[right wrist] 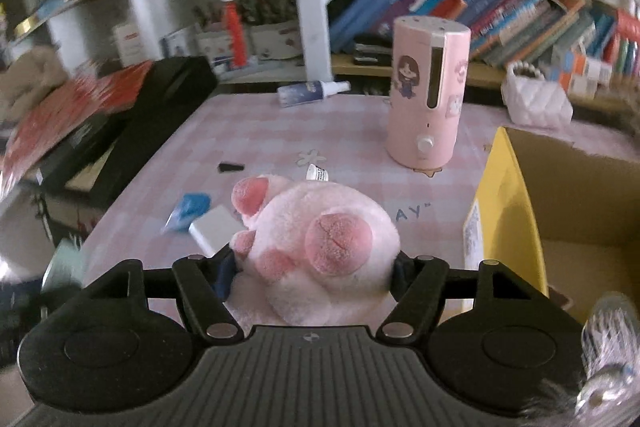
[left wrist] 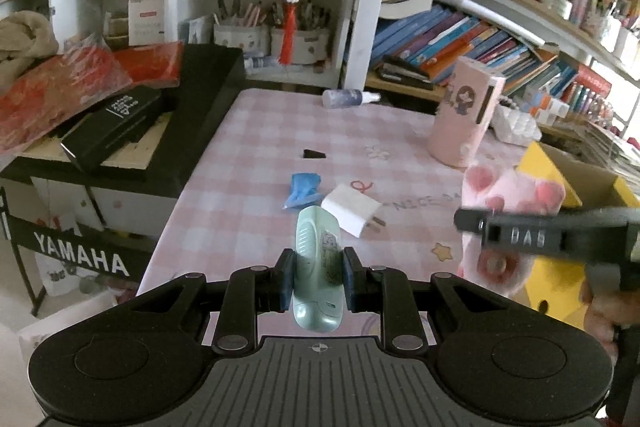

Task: Organize objects
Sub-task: 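Carry the mint-green object in the left tool and the pig in the right tool toward the yellow box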

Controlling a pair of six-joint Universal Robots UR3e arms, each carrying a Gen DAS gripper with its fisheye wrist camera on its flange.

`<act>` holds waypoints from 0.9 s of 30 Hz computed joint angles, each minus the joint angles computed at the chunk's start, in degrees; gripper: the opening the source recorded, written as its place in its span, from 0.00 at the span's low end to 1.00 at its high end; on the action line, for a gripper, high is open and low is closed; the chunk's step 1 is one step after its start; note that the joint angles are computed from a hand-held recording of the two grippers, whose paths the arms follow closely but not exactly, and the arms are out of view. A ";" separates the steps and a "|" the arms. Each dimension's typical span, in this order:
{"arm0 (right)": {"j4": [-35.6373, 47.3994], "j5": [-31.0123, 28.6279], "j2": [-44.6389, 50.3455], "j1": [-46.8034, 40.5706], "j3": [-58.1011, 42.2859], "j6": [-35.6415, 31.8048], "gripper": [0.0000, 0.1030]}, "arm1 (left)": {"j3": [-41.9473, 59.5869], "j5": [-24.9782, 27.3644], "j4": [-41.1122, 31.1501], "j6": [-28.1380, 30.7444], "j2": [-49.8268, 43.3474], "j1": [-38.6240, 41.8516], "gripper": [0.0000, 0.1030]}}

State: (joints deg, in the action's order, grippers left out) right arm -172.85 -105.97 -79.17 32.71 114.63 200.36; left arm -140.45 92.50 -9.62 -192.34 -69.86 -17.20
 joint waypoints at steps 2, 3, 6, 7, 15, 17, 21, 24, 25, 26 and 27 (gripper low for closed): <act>1.01 -0.81 -1.71 1.41 1.55 0.57 0.66 | -0.80 0.15 -0.63 -0.02 2.10 -0.67 0.22; 1.66 -1.49 -2.37 2.25 2.01 1.28 0.66 | -1.17 0.16 -1.05 0.12 3.15 -1.01 0.22; 3.60 -3.46 -4.43 4.72 3.49 3.78 0.66 | -2.45 0.17 -2.18 0.35 6.03 -2.15 0.22; 3.98 -4.14 -5.03 5.61 4.08 4.48 0.66 | -2.90 -0.03 -2.59 0.51 6.94 -2.30 0.22; 7.73 -11.26 -8.52 14.33 7.08 9.98 0.66 | -6.83 -1.46 -10.63 1.48 19.18 -3.20 0.22; 9.37 -12.34 -8.87 16.33 7.16 12.55 0.66 | -7.79 -1.90 -13.63 1.71 23.13 -3.27 0.22; 13.33 -15.30 -9.00 21.20 6.47 17.78 0.66 | -8.98 -2.89 -20.67 2.20 31.22 -3.14 0.22; 16.28 -17.74 -9.03 24.85 5.62 21.73 0.66 | -9.40 -4.01 -26.69 2.96 37.74 -2.75 0.22; 17.21 -18.48 -9.00 26.02 5.37 23.11 0.66 | -9.42 -4.18 -28.74 3.16 39.86 -2.91 0.22; 18.05 -18.99 -8.91 26.95 5.06 24.26 0.66 | -9.45 -4.43 -30.38 3.38 41.53 -2.88 0.22; 19.04 -19.49 -8.90 27.91 4.77 25.45 0.66 | -9.39 -4.52 -32.26 3.47 43.35 -3.11 0.22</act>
State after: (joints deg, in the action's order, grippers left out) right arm -153.81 -125.47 -88.07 60.61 119.40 225.82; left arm -149.84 87.98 -41.88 -188.88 -26.51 -20.31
